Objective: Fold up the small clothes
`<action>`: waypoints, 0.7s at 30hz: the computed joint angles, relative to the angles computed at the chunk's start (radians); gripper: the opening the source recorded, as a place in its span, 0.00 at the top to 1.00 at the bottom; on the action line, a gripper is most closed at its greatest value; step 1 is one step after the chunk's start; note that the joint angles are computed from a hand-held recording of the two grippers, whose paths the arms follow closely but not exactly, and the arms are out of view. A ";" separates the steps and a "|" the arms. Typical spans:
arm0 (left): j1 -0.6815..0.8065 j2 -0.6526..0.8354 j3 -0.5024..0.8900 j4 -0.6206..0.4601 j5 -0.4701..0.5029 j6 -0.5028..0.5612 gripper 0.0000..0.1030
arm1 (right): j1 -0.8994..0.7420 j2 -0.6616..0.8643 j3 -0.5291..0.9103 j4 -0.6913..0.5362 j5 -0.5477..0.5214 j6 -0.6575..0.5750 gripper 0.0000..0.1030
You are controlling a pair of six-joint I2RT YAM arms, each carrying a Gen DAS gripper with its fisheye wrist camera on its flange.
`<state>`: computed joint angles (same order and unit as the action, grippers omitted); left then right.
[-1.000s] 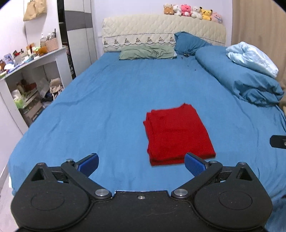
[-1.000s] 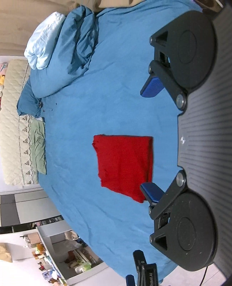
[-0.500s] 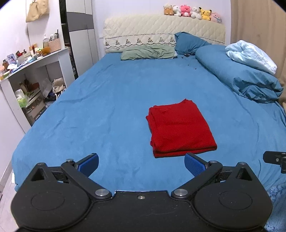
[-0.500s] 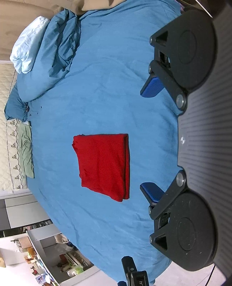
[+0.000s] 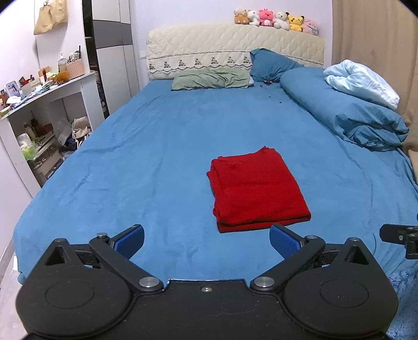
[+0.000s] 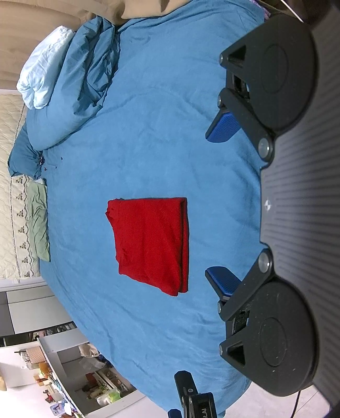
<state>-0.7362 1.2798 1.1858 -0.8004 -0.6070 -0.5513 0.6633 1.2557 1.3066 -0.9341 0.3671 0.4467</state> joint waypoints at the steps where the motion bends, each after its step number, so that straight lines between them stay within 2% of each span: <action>1: 0.000 -0.001 0.000 0.000 0.001 0.000 0.00 | 0.000 -0.002 0.000 -0.001 -0.001 0.001 0.00; 21: 0.000 -0.013 -0.008 0.001 -0.008 0.001 0.00 | 0.044 0.012 0.030 -0.025 0.033 0.036 0.00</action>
<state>-0.7358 1.2672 1.1773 -0.7989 -0.6147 -0.5505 0.7074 1.2673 1.3365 -0.9589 0.3999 0.4829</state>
